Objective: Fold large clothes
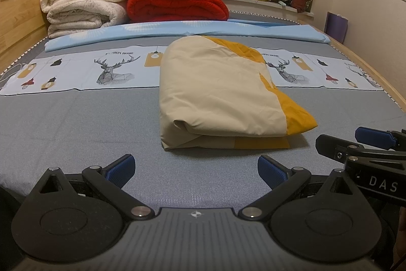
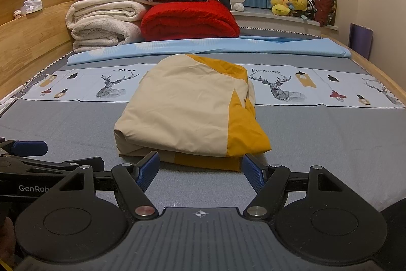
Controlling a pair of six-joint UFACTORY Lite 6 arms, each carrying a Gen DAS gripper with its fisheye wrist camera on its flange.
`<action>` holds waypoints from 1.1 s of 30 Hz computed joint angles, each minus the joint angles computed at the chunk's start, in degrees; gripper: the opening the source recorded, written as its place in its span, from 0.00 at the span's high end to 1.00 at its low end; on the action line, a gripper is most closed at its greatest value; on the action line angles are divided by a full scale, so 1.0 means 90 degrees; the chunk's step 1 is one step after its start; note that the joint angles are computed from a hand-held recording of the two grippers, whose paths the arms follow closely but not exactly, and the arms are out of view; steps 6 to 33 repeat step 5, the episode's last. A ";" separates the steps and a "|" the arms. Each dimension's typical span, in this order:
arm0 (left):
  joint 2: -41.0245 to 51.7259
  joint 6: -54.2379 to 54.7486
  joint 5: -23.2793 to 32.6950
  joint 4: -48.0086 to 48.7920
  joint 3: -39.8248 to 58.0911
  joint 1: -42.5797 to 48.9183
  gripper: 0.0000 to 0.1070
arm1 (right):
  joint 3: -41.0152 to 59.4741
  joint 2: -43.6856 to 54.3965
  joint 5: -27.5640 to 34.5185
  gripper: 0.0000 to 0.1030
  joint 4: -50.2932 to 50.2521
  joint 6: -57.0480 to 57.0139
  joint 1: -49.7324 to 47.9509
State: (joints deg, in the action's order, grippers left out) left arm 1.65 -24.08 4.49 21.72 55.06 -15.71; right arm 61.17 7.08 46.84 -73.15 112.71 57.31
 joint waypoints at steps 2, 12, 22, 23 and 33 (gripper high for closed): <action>0.0011 0.0023 -0.0008 -0.0026 -0.0011 -0.0002 0.04 | 0.0001 -0.0005 -0.0002 0.29 0.0009 -0.0014 -0.0005; 0.0013 0.0240 -0.0002 -0.0237 -0.0015 0.0008 0.04 | 0.0003 0.0001 0.0005 0.29 0.0017 -0.0009 0.0005; 0.0013 0.0240 -0.0002 -0.0237 -0.0015 0.0008 0.04 | 0.0003 0.0001 0.0005 0.29 0.0017 -0.0009 0.0005; 0.0013 0.0240 -0.0002 -0.0237 -0.0015 0.0008 0.04 | 0.0003 0.0001 0.0005 0.29 0.0017 -0.0009 0.0005; 0.0013 0.0240 -0.0002 -0.0237 -0.0015 0.0008 0.04 | 0.0003 0.0001 0.0005 0.29 0.0017 -0.0009 0.0005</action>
